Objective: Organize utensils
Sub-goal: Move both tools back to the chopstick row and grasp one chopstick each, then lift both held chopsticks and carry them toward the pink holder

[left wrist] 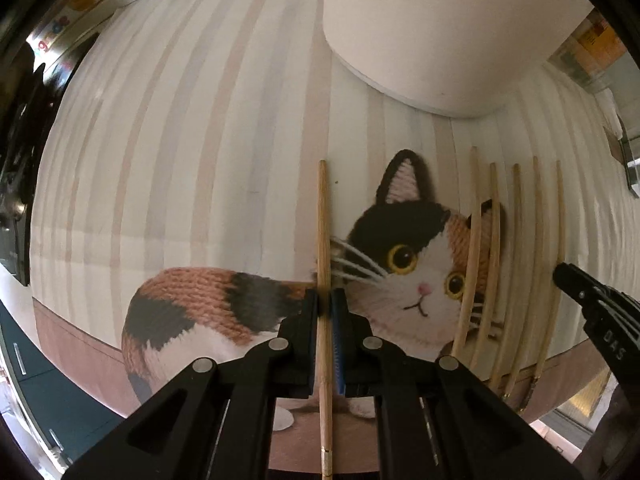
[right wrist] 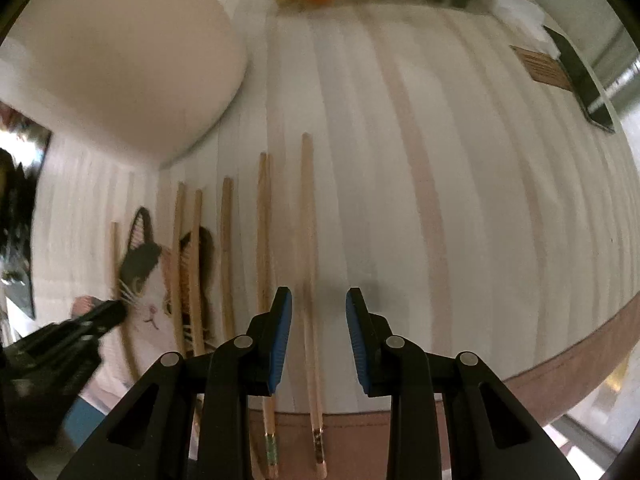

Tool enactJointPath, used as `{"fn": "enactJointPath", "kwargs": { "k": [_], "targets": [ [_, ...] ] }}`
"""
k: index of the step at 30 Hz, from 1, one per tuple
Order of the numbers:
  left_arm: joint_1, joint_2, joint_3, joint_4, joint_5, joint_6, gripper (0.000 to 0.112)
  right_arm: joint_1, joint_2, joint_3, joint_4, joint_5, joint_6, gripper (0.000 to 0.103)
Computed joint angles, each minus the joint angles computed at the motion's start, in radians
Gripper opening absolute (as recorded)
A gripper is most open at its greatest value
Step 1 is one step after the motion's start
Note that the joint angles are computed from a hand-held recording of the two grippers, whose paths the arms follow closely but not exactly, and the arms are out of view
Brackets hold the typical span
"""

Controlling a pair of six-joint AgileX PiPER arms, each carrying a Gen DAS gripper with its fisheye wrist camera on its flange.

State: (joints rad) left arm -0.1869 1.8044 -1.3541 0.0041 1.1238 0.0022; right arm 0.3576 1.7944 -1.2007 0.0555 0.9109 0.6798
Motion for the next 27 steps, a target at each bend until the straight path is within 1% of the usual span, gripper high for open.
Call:
{"fn": "enactJointPath", "kwargs": {
  "k": [1,2,6,9,12,16,17,18,19,20,27],
  "targets": [
    [0.002,-0.004,0.006,0.000,-0.005,0.004,0.005,0.012,0.017,-0.024,-0.027,0.020,0.005,0.007],
    [0.004,-0.005,0.008,0.001,-0.008,0.006,0.005,0.019,0.030,-0.045,-0.038,0.052,0.003,0.007],
    [-0.011,-0.041,0.054,0.022,-0.034,0.012,0.005,0.023,0.020,-0.060,-0.055,0.120,0.002,0.007],
    [-0.018,-0.053,0.070,0.025,-0.042,0.014,0.005,0.017,-0.004,-0.039,-0.045,0.145,-0.024,0.007],
    [-0.022,-0.060,0.080,0.025,-0.048,0.016,0.005,-0.001,-0.010,-0.039,-0.024,0.147,-0.055,0.007],
    [-0.018,-0.067,0.104,0.018,-0.067,0.022,0.006,-0.006,-0.006,-0.067,-0.036,0.197,-0.070,0.007],
    [-0.017,-0.053,0.077,0.016,-0.052,0.024,0.005,-0.004,0.001,-0.082,-0.044,0.213,-0.071,0.007],
    [-0.009,-0.051,0.078,0.014,-0.054,0.033,0.005,0.003,0.017,-0.107,-0.048,0.227,-0.066,0.008],
    [-0.005,-0.040,0.062,0.013,-0.048,0.037,0.006,0.004,0.019,-0.115,-0.053,0.231,-0.070,0.008],
    [-0.003,-0.031,0.044,0.014,-0.039,0.039,0.005,0.003,0.001,-0.082,-0.054,0.225,-0.072,0.008],
    [-0.024,-0.010,0.022,0.024,-0.034,0.014,0.005,0.005,0.019,-0.108,-0.059,0.237,-0.079,0.008]
  ]
}}
